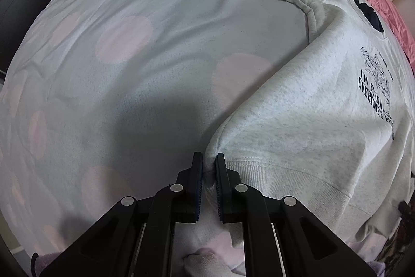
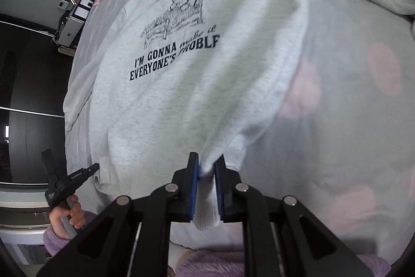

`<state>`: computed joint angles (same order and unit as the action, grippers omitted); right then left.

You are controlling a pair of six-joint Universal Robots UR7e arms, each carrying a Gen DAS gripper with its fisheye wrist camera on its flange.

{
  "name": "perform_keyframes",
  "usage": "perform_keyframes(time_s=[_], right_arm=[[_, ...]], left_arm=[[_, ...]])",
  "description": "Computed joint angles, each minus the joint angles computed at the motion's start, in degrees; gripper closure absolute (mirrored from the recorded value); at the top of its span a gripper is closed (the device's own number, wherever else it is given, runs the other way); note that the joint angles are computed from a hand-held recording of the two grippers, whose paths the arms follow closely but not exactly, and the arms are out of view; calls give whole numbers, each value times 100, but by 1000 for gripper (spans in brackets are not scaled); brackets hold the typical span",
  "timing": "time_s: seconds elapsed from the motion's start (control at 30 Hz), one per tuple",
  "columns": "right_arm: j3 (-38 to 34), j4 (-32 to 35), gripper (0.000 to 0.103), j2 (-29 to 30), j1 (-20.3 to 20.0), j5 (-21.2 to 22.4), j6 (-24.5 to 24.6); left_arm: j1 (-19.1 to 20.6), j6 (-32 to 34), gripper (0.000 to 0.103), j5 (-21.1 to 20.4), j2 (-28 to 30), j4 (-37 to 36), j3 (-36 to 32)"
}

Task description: Fold clothes

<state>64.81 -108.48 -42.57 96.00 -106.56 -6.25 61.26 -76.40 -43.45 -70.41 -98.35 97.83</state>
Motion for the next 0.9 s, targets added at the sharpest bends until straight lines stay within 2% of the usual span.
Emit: perform_keyframes(time_s=[0.13, 0.27, 0.43, 0.53, 0.63, 0.77, 0.87, 0.9], right_arm=[[-23, -99, 88, 250, 16, 235, 148], [155, -297, 79, 166, 122, 458, -108], [120, -299, 79, 66, 180, 798, -185], [122, -390, 79, 4, 283, 262, -12], [139, -399, 78, -99, 244, 135, 230], [12, -289, 65, -27, 257, 84, 400], [-31, -418, 58, 96, 401, -164, 346], [-52, -427, 57, 169, 456, -373, 372]], left_arm=[[2, 60, 93, -17, -110, -56, 104], [37, 120, 93, -64, -142, -85, 118], [64, 180, 93, -122, -203, -126, 167], [62, 215, 93, -143, -282, -192, 235], [54, 246, 93, -157, -353, -234, 289], [21, 241, 93, -147, -417, -198, 338], [7, 232, 93, -164, -507, -222, 421], [3, 226, 93, -176, -547, -250, 461]])
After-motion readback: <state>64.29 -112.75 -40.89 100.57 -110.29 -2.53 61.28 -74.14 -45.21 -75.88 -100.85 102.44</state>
